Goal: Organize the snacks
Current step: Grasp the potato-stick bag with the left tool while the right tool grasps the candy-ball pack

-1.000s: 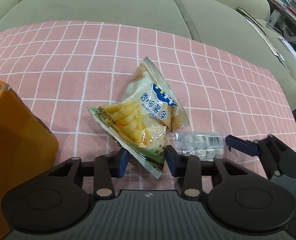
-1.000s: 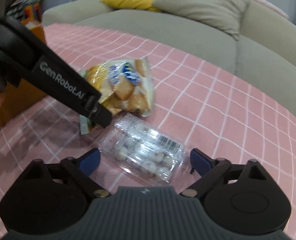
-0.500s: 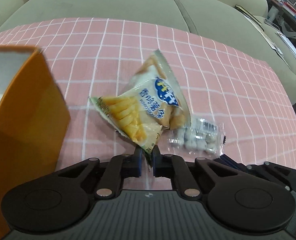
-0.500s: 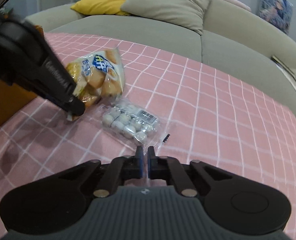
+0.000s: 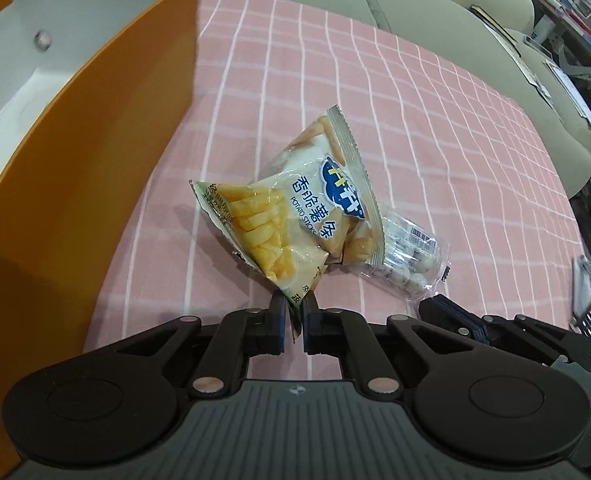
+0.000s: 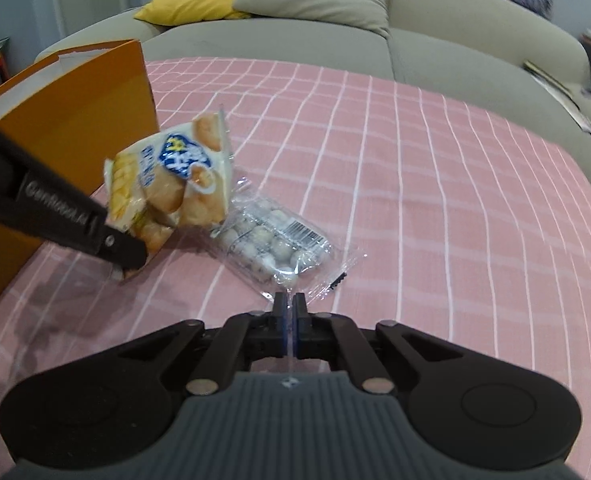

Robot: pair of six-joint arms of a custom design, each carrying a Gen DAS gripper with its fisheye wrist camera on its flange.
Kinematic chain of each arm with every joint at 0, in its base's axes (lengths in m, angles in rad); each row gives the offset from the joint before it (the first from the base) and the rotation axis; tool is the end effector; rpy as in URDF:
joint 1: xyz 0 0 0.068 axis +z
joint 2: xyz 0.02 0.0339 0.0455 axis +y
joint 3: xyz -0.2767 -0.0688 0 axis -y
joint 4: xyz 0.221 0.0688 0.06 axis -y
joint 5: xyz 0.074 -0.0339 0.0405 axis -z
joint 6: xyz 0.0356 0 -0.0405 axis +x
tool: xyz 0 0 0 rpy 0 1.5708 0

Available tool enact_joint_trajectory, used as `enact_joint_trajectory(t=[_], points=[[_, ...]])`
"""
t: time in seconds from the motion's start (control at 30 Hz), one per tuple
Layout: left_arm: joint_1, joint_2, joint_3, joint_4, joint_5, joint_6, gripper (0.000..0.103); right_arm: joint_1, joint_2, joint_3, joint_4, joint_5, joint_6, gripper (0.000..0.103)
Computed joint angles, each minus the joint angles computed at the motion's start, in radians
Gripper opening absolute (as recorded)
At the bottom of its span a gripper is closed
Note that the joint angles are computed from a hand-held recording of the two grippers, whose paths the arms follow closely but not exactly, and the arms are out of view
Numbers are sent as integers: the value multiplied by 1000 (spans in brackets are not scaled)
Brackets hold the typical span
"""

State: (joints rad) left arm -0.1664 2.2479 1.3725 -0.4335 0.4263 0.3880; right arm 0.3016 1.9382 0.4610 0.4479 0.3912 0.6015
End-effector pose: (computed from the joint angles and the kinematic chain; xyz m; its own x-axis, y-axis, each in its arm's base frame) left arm 0.4005 -0.0822 0.0951 -0.7848 0.4811 -0.3908 0.5977 0.7542 -0.2718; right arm 0.2474 0.0628 0.0657 -0.7238 0.3227 -0.6099 0.3913 0.9200 0.0223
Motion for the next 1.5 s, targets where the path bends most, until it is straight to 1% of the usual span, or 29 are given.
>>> enact_joint_trajectory(t=[0.13, 0.23, 0.37, 0.47, 0.53, 0.6, 0.63, 0.67, 0.7, 0.73, 0.77, 0.8, 0.83, 0.87, 0.93, 1.03, 1.13, 1.17, 1.2, 1.3, 1.4, 1.5], points=[[46, -33, -57, -50, 14, 39, 7, 88, -57, -2, -120, 11, 136, 0], [72, -49, -93, -86, 15, 47, 7, 137, -89, 15, -211, 4, 220, 0], [91, -57, -112, -123, 21, 72, 8, 200, -122, 21, -285, -7, 321, 0], [95, -58, -115, -150, 26, 101, 9, 236, -131, 27, -311, -15, 365, 0], [99, -60, -114, -166, 31, 115, 18, 261, -141, 16, -307, -9, 381, 0], [109, -72, -120, -165, 38, 130, 21, 272, -158, 8, -301, -1, 376, 0], [114, -84, -134, -157, 36, 144, 26, 283, -169, 4, -305, 12, 373, 3], [122, -95, -142, -154, 34, 160, 29, 297, -186, -5, -309, 28, 373, 4], [122, -113, -159, -142, 32, 169, 37, 308, -203, -20, -298, 41, 364, 7], [128, -129, -170, -134, 34, 189, 44, 317, -223, -38, -285, 49, 354, 17], [137, -145, -181, -132, 38, 215, 47, 317, -233, -53, -262, 56, 333, 25], [142, -161, -188, -129, 43, 239, 52, 325, -246, -70, -242, 74, 315, 36], [145, -181, -208, -115, 49, 259, 55, 339, -273, -89, -246, 95, 307, 41], [148, -196, -216, -109, 56, 278, 58, 340, -283, -99, -239, 105, 283, 43], [154, -224, -233, -88, 70, 310, 68, 329, -294, -113, -217, 109, 230, 55], [147, -249, -246, -45, 88, 337, 76, 301, -297, -136, -174, 97, 143, 67], [118, -246, -229, -27, 80, 341, 80, 271, -268, -139, -123, 84, 30, 72], [103, -239, -217, -26, 68, 344, 81, 255, -251, -135, -105, 74, -9, 73], [90, -232, -209, -20, 56, 350, 81, 237, -237, -130, -89, 60, -52, 77], [51, -207, -186, -4, 23, 379, 82, 186, -187, -127, -14, 10, -169, 81], [34, -175, -149, -20, 2, 428, 85, 139, -147, -121, 37, -48, -249, 83], [14, -146, -118, -38, -22, 458, 86, 100, -108, -118, 84, -97, -303, 86]])
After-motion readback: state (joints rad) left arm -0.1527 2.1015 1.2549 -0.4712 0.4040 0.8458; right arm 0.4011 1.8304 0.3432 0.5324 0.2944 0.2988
